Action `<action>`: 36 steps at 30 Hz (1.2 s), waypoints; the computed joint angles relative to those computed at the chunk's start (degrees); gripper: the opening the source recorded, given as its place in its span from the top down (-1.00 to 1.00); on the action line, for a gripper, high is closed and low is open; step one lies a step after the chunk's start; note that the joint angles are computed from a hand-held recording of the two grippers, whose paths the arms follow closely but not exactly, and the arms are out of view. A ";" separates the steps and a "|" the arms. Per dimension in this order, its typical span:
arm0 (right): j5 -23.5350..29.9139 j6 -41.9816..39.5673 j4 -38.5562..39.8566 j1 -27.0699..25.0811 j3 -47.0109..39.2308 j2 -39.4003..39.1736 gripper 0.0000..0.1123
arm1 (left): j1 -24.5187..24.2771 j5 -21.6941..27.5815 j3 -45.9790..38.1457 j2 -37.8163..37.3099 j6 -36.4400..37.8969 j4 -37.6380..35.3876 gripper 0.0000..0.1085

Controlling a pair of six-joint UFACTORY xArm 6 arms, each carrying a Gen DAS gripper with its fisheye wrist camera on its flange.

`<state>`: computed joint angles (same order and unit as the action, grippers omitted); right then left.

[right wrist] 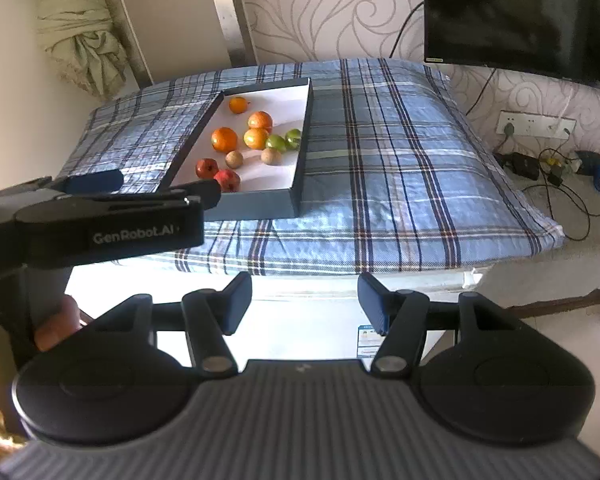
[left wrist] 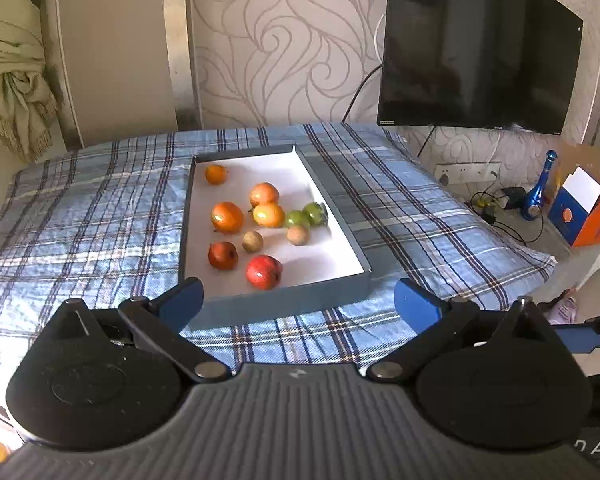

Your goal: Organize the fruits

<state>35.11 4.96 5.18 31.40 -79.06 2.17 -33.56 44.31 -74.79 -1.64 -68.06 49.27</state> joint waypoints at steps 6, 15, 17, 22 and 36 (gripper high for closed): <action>-0.23 1.03 -0.39 -0.48 0.89 -0.80 -0.08 | -0.16 0.10 -1.08 0.78 0.79 -0.32 -0.89; 0.16 0.59 0.16 -0.30 0.42 -0.35 -0.08 | 0.08 0.08 -0.74 0.51 1.04 -0.70 -0.89; 0.30 0.34 0.18 -0.16 0.09 -0.09 -0.08 | 0.16 0.01 -0.57 0.42 0.80 -0.55 -0.89; 0.77 0.11 -0.06 0.03 -0.47 0.45 -0.08 | 0.45 -0.34 -0.20 0.38 0.60 -0.72 -0.89; 0.76 -0.28 0.55 -0.18 -1.50 1.58 -0.09 | 0.86 -0.86 -1.28 1.55 1.56 -1.07 -0.89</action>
<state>35.87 4.68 5.73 31.21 -80.55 3.75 -32.70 43.45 -76.07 -0.09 -66.50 48.20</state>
